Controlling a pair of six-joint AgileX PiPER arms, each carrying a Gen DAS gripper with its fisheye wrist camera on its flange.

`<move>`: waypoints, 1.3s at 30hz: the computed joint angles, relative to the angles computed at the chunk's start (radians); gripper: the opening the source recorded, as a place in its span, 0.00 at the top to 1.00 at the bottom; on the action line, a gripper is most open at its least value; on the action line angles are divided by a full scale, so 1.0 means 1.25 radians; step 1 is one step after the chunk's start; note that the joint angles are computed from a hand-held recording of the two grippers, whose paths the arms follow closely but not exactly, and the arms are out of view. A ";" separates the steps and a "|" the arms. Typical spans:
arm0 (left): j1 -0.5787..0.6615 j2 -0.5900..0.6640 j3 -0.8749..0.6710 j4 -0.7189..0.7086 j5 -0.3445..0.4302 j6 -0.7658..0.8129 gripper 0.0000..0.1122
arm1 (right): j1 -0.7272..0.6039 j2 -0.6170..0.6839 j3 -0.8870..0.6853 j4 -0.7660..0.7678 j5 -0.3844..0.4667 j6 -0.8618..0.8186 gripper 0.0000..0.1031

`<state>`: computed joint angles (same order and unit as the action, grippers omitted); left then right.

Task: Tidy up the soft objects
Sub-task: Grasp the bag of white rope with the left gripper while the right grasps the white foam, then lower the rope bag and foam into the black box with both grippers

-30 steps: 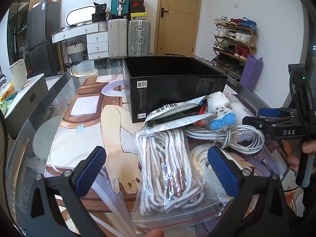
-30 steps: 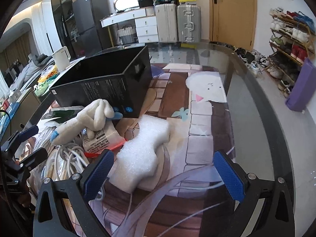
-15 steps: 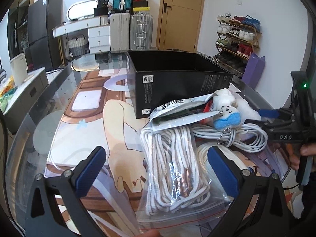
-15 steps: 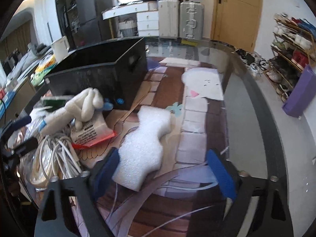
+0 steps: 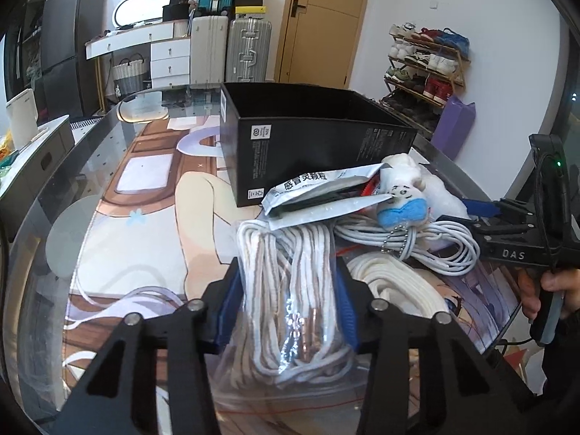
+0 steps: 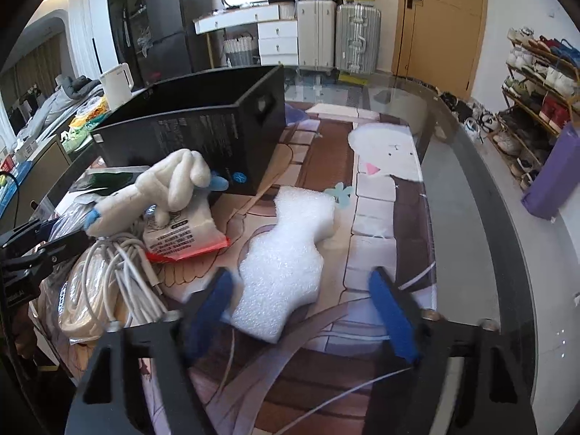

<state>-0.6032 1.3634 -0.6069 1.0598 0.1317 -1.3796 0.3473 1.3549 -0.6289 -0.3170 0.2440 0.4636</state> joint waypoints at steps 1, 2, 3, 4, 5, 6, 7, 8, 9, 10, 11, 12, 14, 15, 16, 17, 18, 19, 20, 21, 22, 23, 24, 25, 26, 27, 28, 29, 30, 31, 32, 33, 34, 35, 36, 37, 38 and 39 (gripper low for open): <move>0.001 -0.005 0.004 -0.003 -0.004 0.002 0.62 | 0.003 -0.007 0.007 -0.012 -0.004 0.015 0.50; -0.001 -0.010 0.006 -0.016 -0.002 0.013 0.62 | 0.001 -0.015 0.017 -0.007 -0.017 0.013 0.60; -0.001 -0.017 0.011 -0.025 -0.001 0.026 0.63 | 0.000 -0.021 0.023 -0.005 -0.024 0.015 0.62; 0.001 -0.022 0.014 -0.027 -0.001 0.031 0.63 | 0.001 -0.026 0.030 -0.013 -0.028 0.025 0.62; 0.004 -0.031 0.020 -0.029 -0.001 0.034 0.63 | 0.006 -0.034 0.037 -0.034 -0.029 0.044 0.62; 0.009 -0.041 0.026 -0.053 -0.004 0.059 0.63 | 0.006 -0.038 0.039 -0.030 -0.029 0.040 0.62; 0.014 -0.048 0.029 -0.069 -0.005 0.078 0.63 | 0.005 -0.042 0.043 -0.023 -0.031 0.032 0.62; 0.014 -0.057 0.032 -0.082 -0.001 0.093 0.63 | 0.004 -0.047 0.047 -0.006 -0.034 0.014 0.62; 0.019 -0.066 0.036 -0.105 0.000 0.118 0.63 | 0.005 -0.054 0.052 -0.018 -0.037 0.024 0.62; 0.021 -0.075 0.041 -0.117 0.000 0.130 0.63 | 0.011 -0.059 0.056 -0.047 -0.038 0.054 0.62; 0.024 -0.086 0.046 -0.123 0.004 0.136 0.63 | 0.015 -0.066 0.060 -0.068 -0.038 0.073 0.62; 0.026 -0.094 0.048 -0.130 0.007 0.144 0.63 | 0.022 -0.076 0.063 -0.102 -0.035 0.106 0.62; 0.033 -0.115 0.056 -0.156 0.011 0.173 0.63 | 0.029 -0.093 0.072 -0.148 -0.034 0.149 0.62; 0.037 -0.124 0.060 -0.156 0.011 0.172 0.63 | 0.034 -0.105 0.075 -0.159 -0.029 0.161 0.62; 0.039 -0.135 0.063 -0.156 0.015 0.171 0.63 | 0.038 -0.113 0.076 -0.166 -0.026 0.169 0.62; 0.042 -0.143 0.065 -0.163 0.017 0.181 0.63 | 0.044 -0.124 0.079 -0.185 -0.022 0.190 0.62; 0.042 -0.156 0.068 -0.149 0.024 0.168 0.63 | 0.047 -0.134 0.081 -0.196 -0.018 0.201 0.62; 0.043 -0.167 0.071 -0.138 0.030 0.157 0.63 | 0.045 -0.141 0.085 -0.200 -0.022 0.205 0.62; 0.045 -0.179 0.072 -0.149 0.034 0.168 0.63 | 0.047 -0.147 0.085 -0.199 -0.020 0.205 0.62; 0.047 -0.190 0.074 -0.158 0.040 0.177 0.63 | 0.052 -0.159 0.086 -0.210 -0.014 0.217 0.62; 0.050 -0.202 0.076 -0.159 0.044 0.176 0.63 | 0.055 -0.164 0.082 -0.206 -0.007 0.213 0.62; 0.052 -0.209 0.077 -0.157 0.045 0.175 0.63 | 0.060 -0.168 0.078 -0.199 0.003 0.206 0.62; 0.053 -0.217 0.076 -0.156 0.047 0.174 0.63 | 0.066 -0.174 0.075 -0.206 0.011 0.213 0.62; 0.053 -0.223 0.074 -0.162 0.048 0.180 0.63 | 0.068 -0.175 0.073 -0.207 0.012 0.214 0.62; 0.055 -0.223 0.072 -0.161 0.048 0.182 0.63 | 0.072 -0.179 0.068 -0.192 0.019 0.197 0.62; 0.054 -0.224 0.069 -0.154 0.051 0.174 0.63 | 0.077 -0.183 0.063 -0.198 0.026 0.201 0.62; 0.053 -0.223 0.065 -0.148 0.051 0.167 0.63 | 0.081 -0.187 0.061 -0.203 0.030 0.205 0.62; 0.057 -0.220 0.060 -0.165 0.048 0.186 0.63 | 0.084 -0.192 0.056 -0.187 0.036 0.188 0.62; 0.059 -0.219 0.057 -0.169 0.048 0.189 0.63 | 0.088 -0.198 0.052 -0.181 0.042 0.181 0.62; 0.061 -0.217 0.052 -0.170 0.047 0.191 0.63 | 0.087 -0.202 0.052 -0.177 0.042 0.175 0.62; 0.059 -0.215 0.047 -0.170 0.049 0.190 0.63 | 0.090 -0.208 0.049 -0.170 0.045 0.168 0.62; 0.060 -0.211 0.042 -0.166 0.049 0.188 0.63 | 0.090 -0.215 0.044 -0.142 0.048 0.139 0.62; 0.061 -0.206 0.036 -0.164 0.049 0.188 0.63 | 0.094 -0.215 0.040 -0.143 0.050 0.140 0.62; 0.057 -0.200 0.026 -0.160 0.053 0.183 0.63 | 0.096 -0.216 0.035 -0.141 0.052 0.134 0.62; 0.054 -0.193 0.016 -0.155 0.056 0.178 0.63 | 0.101 -0.216 0.027 -0.137 0.058 0.125 0.62; 0.054 -0.184 0.006 -0.152 0.057 0.177 0.63 | 0.107 -0.215 0.017 -0.132 0.064 0.114 0.62; 0.053 -0.178 -0.004 -0.155 0.058 0.182 0.63 | 0.110 -0.215 0.010 -0.120 0.068 0.098 0.62; 0.055 -0.170 -0.014 -0.153 0.058 0.181 0.63 | 0.110 -0.213 0.000 -0.098 0.072 0.070 0.62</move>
<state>-0.5350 1.1508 -0.6248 0.8690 0.2046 -1.1528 0.4846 1.0887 -0.6289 -0.4392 0.3337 0.5515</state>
